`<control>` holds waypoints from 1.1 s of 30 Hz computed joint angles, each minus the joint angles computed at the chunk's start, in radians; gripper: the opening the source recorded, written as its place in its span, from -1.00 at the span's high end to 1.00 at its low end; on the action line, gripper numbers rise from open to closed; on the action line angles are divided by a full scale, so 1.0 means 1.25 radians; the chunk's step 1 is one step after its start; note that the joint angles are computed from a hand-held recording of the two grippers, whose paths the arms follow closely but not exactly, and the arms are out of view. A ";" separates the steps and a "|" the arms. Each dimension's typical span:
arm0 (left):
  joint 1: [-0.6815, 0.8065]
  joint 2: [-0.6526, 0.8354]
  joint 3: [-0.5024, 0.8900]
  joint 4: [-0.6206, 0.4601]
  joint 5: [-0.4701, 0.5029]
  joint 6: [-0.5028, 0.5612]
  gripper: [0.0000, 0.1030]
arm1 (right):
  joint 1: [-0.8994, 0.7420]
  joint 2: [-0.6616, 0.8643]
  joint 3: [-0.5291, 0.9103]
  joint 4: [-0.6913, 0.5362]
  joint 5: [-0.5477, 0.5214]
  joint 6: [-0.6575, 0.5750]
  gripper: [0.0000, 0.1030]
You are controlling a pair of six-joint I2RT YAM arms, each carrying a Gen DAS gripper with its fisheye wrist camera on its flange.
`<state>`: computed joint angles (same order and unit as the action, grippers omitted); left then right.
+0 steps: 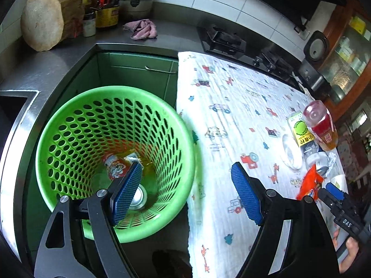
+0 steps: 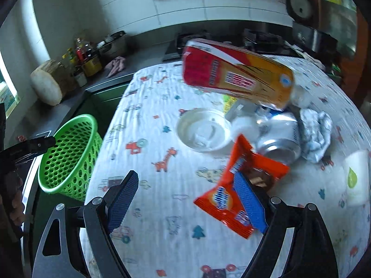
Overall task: Collect trash
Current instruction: 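Grasp the orange Ovaltine wafer packet with the right tool while the left tool reaches the drink bottle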
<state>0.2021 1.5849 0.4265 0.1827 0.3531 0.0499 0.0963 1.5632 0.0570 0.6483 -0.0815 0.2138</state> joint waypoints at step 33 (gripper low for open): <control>-0.421 0.071 0.377 -0.246 -0.017 0.255 -0.75 | -0.212 0.264 0.097 0.004 -0.029 0.091 0.14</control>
